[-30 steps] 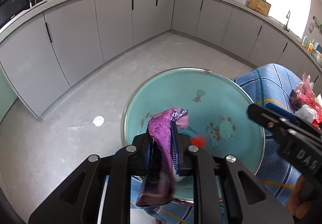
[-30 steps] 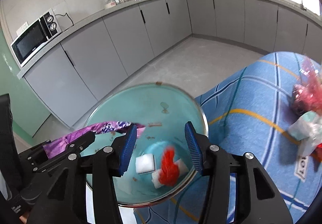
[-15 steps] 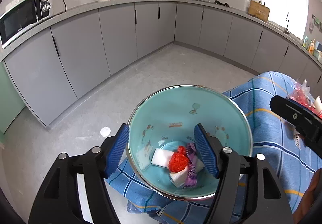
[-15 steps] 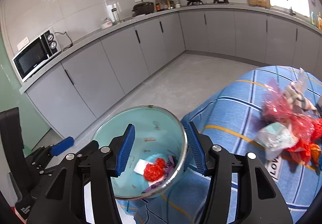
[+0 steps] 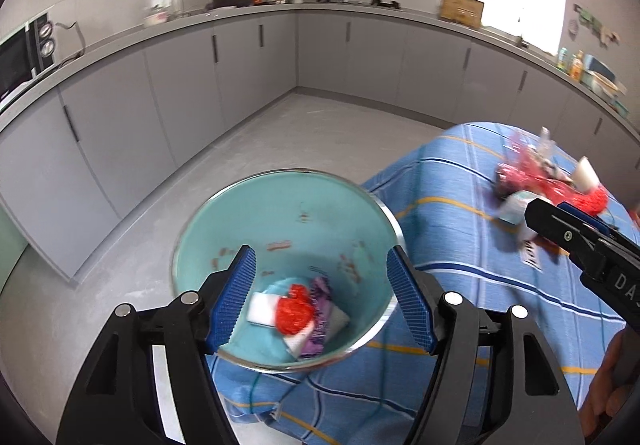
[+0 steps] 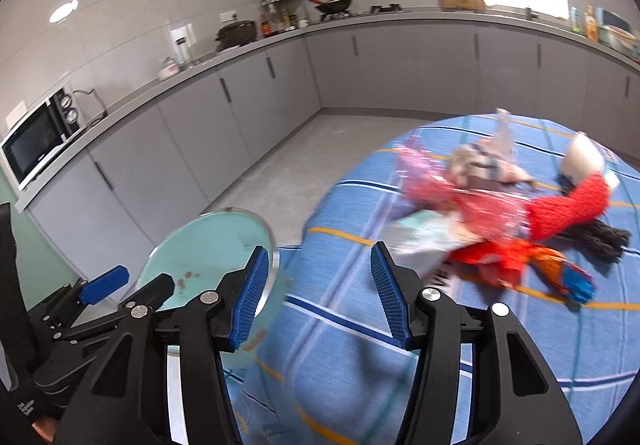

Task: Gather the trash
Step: 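Move both open tools back toward the remaining trash on the table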

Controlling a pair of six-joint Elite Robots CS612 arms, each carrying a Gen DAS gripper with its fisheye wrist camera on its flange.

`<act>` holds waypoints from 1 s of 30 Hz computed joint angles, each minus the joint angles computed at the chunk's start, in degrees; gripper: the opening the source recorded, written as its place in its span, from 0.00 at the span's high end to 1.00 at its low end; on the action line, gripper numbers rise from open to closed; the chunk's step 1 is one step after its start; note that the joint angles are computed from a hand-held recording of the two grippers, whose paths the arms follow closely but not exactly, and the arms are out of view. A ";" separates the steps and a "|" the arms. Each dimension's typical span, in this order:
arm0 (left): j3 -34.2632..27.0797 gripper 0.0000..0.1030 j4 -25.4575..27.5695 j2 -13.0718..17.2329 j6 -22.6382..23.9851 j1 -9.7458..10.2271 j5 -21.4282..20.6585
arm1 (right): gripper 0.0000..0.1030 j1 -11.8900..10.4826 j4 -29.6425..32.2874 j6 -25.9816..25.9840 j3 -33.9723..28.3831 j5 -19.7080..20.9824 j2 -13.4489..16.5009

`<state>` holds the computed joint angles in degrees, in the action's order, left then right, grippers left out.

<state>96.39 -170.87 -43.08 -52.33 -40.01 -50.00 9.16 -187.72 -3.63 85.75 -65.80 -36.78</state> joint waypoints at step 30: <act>-11.72 0.35 -0.39 6.14 13.07 -2.51 -6.80 | 0.48 -7.58 -3.30 4.56 5.55 -6.14 -1.03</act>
<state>84.67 -171.26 -36.94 -39.25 -42.52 -56.80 1.58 -191.03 0.93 91.30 -71.95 -37.82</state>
